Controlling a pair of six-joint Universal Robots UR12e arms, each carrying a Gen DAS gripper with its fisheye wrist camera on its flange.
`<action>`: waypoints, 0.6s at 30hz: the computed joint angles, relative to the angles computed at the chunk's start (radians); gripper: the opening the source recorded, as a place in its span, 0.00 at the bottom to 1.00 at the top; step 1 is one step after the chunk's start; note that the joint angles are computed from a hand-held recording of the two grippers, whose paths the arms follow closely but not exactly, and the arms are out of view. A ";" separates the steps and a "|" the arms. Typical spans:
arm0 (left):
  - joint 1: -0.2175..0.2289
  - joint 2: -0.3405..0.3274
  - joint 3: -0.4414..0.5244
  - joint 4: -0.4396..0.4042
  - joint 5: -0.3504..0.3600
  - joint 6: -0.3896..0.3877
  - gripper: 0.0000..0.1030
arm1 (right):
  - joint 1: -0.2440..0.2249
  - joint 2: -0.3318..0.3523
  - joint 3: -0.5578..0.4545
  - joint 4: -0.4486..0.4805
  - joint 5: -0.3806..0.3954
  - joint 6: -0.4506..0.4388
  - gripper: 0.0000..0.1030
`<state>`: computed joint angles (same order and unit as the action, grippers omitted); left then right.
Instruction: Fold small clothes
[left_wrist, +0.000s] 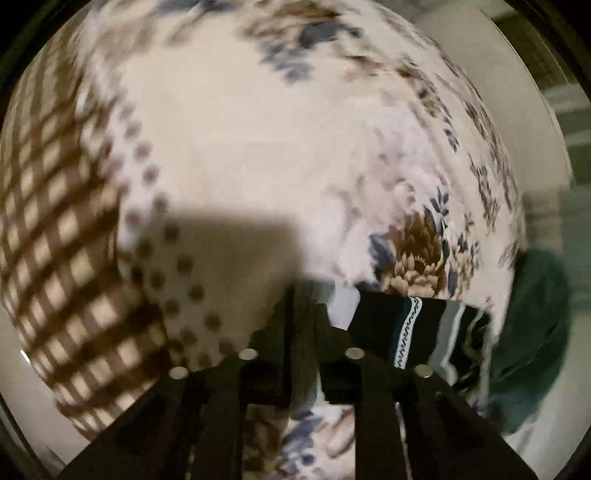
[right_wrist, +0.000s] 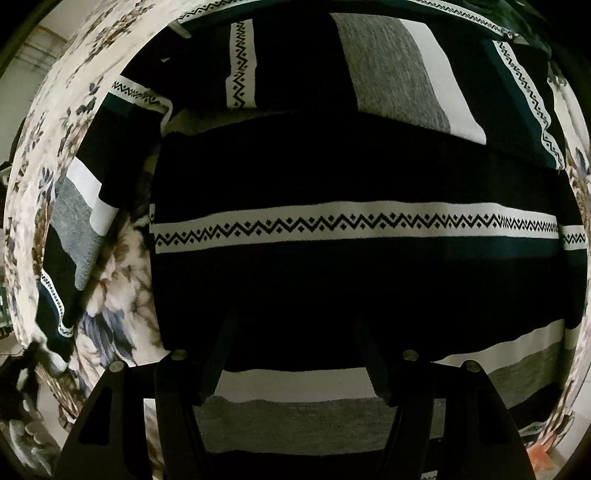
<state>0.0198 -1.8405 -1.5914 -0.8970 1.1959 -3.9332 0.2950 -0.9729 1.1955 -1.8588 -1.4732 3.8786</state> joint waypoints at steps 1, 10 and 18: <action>0.006 0.016 -0.036 0.044 -0.035 -0.040 0.26 | -0.004 0.018 -0.031 0.015 0.003 -0.002 0.65; -0.041 -0.016 -0.049 0.109 0.017 -0.119 0.59 | -0.017 -0.016 0.032 0.013 0.017 0.022 0.65; -0.116 -0.052 0.130 -0.031 0.270 0.105 0.05 | -0.036 -0.046 0.079 -0.052 0.023 0.021 0.65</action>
<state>-0.0959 -1.8926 -1.4618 -0.9278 1.4655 -3.8280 0.2593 -1.0192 1.2747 -1.9104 -1.4504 3.8997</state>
